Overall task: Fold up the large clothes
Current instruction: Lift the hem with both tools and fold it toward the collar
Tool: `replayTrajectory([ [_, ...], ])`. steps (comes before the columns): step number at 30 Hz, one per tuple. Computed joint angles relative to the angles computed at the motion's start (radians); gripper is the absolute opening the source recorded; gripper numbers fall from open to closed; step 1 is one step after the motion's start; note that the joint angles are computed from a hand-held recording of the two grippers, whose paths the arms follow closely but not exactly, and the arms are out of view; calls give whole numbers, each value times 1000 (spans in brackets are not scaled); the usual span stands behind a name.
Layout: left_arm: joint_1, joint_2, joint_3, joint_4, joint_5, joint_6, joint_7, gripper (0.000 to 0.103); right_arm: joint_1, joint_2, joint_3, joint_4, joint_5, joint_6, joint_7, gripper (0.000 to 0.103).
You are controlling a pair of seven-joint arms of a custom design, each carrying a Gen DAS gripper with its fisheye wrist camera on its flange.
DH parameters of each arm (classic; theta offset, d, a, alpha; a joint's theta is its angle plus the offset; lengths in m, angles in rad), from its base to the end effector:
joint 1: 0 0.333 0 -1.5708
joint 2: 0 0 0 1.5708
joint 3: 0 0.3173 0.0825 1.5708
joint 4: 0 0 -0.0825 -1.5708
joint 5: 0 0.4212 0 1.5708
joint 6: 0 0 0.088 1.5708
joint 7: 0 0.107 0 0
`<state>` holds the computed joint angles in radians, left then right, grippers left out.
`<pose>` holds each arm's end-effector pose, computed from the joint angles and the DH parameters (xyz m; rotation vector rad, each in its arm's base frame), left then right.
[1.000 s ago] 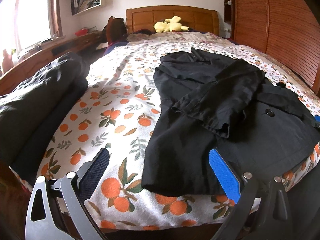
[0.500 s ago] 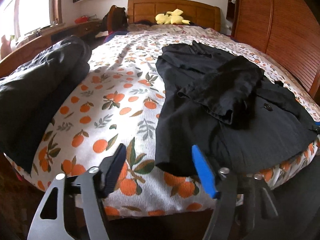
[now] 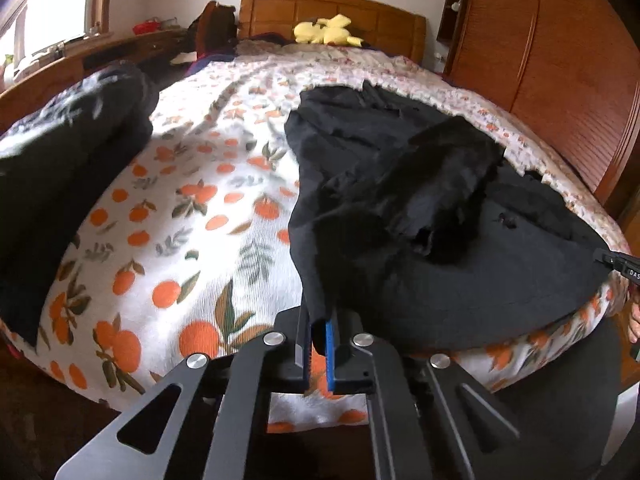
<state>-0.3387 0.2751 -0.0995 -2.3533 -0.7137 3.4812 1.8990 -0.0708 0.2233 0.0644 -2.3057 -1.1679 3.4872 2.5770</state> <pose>0.5378 -0.1658 0.2698 -1.8201 1.7788 -0.8639 0.5402 0.1057 0.2976 -1.8779 1.4556 -0.4530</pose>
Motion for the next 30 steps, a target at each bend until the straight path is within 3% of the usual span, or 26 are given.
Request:
replayTrajectory([
  [3, 71, -66, -68, -43, 98, 46, -89, 4, 27, -45, -23, -16, 83, 46, -57, 8],
  [7, 47, -158, -75, -60, 54, 111, -48, 4, 95, -134, -58, -61, 267, 60, -234, 7],
  [9, 30, -202, -83, -50, -19, 127, 38, 4, 118, -197, -66, -86, 345, 63, -323, 7],
  [25, 52, -528, -242, -76, -214, 201, 279, 4, 198, -622, -208, -248, 353, 81, -451, 7],
  [30, 61, -499, -300, -30, -361, 232, 437, 4, 240, -646, -256, -273, 333, 59, -488, 7],
])
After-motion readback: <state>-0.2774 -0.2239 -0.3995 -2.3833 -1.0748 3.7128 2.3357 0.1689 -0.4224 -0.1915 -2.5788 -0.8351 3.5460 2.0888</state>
